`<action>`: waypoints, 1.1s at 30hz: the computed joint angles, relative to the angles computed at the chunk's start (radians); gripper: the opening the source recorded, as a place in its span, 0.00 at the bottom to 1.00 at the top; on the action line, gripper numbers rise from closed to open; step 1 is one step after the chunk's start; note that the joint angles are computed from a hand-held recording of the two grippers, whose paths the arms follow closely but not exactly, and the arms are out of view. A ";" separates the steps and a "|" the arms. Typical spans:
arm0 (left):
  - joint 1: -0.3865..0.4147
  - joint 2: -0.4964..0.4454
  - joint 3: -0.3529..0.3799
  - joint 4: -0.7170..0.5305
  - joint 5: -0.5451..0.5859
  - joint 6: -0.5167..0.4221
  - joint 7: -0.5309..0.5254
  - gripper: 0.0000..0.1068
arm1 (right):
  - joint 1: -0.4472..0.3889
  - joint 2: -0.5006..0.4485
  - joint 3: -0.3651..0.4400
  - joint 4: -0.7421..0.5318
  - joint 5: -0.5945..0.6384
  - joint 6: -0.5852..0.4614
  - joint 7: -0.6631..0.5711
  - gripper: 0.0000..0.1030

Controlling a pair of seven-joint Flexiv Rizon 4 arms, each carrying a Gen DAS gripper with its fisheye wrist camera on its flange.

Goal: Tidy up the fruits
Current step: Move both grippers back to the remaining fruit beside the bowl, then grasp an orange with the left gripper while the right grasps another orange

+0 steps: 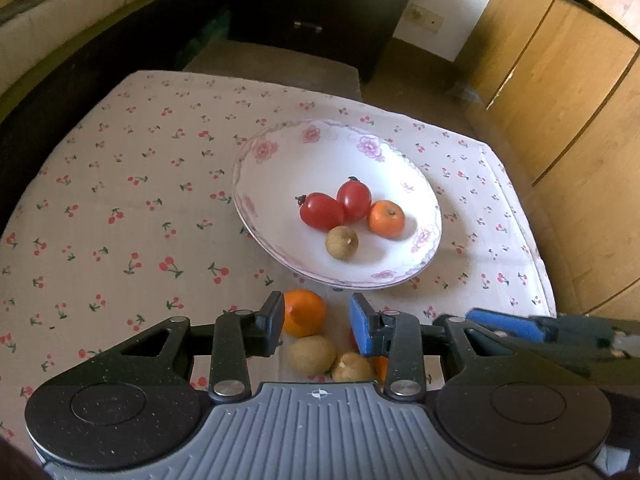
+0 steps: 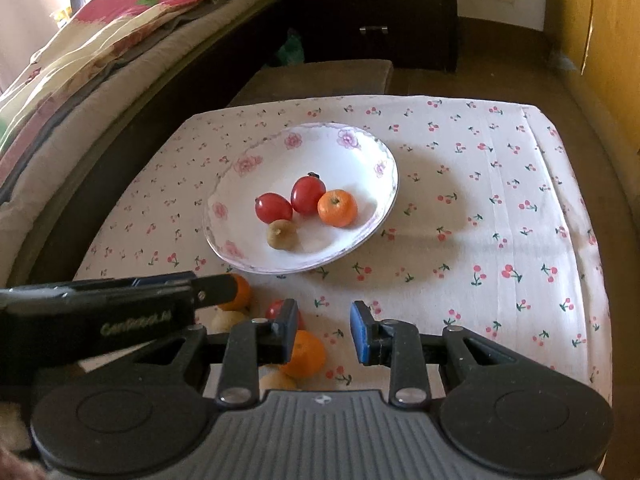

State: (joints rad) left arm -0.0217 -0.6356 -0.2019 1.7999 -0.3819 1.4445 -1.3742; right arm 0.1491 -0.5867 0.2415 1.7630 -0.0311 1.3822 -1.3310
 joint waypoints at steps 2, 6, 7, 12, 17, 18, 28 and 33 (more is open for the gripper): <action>-0.016 -0.013 0.019 -0.020 0.006 -0.016 -0.011 0.42 | -0.004 -0.004 0.005 -0.005 0.002 -0.008 -0.004 0.30; -0.058 -0.033 0.069 -0.052 0.035 -0.028 -0.044 0.47 | -0.007 -0.016 0.010 -0.018 0.007 -0.025 -0.014 0.30; -0.063 -0.036 0.075 -0.058 0.042 -0.031 -0.049 0.48 | -0.009 -0.019 0.012 -0.021 0.009 -0.029 -0.017 0.30; -0.078 -0.049 0.099 -0.077 0.067 -0.061 -0.072 0.50 | -0.005 -0.024 0.008 -0.029 0.016 -0.043 -0.019 0.33; -0.097 -0.061 0.130 -0.094 0.087 -0.084 -0.109 0.48 | -0.001 -0.026 0.003 -0.030 0.019 -0.053 -0.020 0.33; -0.101 -0.063 0.138 -0.095 0.091 -0.082 -0.122 0.44 | -0.002 -0.026 0.003 -0.030 0.021 -0.054 -0.020 0.33; -0.077 -0.045 0.126 -0.071 0.105 -0.067 -0.146 0.38 | -0.001 -0.035 0.012 -0.046 0.033 -0.078 -0.031 0.33; -0.057 -0.022 0.108 -0.040 0.104 -0.056 -0.128 0.38 | 0.006 -0.041 0.017 -0.057 0.036 -0.092 -0.039 0.34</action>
State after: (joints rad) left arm -0.0789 -0.6580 -0.0941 1.7594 -0.2782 1.3883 -1.5026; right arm 0.1553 -0.6273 0.2589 1.7060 0.0048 1.2898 -1.3702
